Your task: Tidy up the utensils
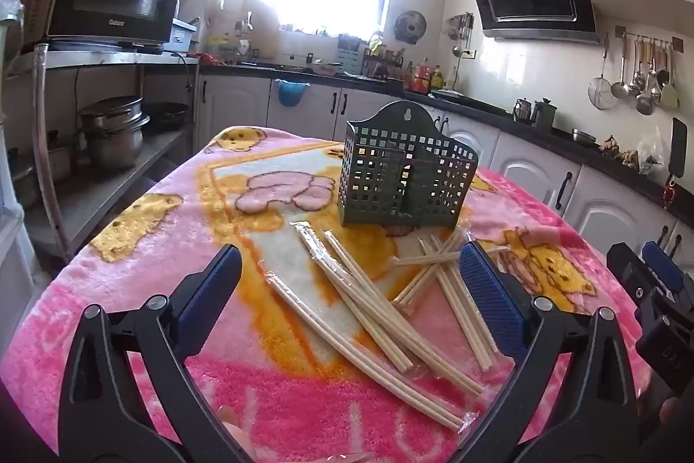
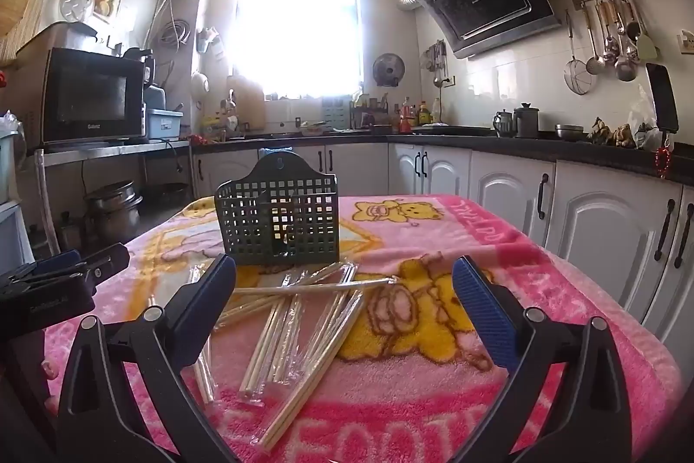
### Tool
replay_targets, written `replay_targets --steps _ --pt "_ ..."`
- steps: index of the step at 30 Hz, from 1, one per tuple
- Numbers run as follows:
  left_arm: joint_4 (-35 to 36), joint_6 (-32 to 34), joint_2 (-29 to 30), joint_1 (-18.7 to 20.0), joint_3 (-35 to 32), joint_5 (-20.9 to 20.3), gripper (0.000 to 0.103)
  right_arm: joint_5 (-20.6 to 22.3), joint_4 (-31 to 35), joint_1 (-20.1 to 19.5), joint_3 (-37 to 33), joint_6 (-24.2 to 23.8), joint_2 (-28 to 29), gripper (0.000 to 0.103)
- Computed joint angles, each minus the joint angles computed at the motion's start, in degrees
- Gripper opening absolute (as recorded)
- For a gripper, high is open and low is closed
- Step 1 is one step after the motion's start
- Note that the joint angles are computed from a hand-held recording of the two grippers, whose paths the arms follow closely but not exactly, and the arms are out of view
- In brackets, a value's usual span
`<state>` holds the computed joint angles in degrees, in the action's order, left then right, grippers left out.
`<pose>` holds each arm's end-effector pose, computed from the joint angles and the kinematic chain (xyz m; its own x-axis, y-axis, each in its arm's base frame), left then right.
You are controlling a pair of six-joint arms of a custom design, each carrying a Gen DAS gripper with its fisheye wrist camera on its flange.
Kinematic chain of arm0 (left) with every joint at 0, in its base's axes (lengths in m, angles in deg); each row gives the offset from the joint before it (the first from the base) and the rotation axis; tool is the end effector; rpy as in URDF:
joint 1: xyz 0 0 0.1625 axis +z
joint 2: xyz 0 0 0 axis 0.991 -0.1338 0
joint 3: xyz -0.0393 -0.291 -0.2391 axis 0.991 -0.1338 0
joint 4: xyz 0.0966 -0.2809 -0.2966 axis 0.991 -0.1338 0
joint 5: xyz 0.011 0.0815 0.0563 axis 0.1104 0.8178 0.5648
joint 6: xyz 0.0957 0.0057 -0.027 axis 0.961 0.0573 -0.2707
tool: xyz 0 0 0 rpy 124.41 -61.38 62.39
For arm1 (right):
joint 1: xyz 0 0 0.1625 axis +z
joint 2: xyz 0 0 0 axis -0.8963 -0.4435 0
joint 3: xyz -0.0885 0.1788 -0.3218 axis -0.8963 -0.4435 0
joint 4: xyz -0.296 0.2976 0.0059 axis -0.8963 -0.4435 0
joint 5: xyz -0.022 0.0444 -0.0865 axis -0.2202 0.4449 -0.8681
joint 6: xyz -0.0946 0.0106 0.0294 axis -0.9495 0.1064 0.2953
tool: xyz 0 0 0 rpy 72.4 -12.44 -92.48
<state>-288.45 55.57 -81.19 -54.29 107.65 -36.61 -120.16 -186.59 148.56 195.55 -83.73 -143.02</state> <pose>-0.3129 -0.4252 0.0857 -0.8080 -0.0913 -0.5821 0.5323 0.3105 -0.7876 0.1078 -0.4151 0.2955 -0.7119 -0.2115 0.6697 -0.7019 0.1803 -0.6891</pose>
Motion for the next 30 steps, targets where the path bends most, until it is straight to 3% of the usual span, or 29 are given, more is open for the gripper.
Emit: replay_targets --steps 9,10,30 --pt "-0.52 -0.85 -0.43 -0.64 0.87 1.36 0.093 -0.1 -0.15 0.11 0.13 0.2 0.3 0.097" --pt "1.44 -1.34 -0.5 -0.01 0.4 0.0 0.093 -0.08 -0.52 0.2 0.26 0.26 0.44 0.097" --pt "2.26 -2.11 -0.56 -0.38 0.26 0.07 0.093 0.34 0.31 0.16 0.75 0.88 -0.93 0.097"
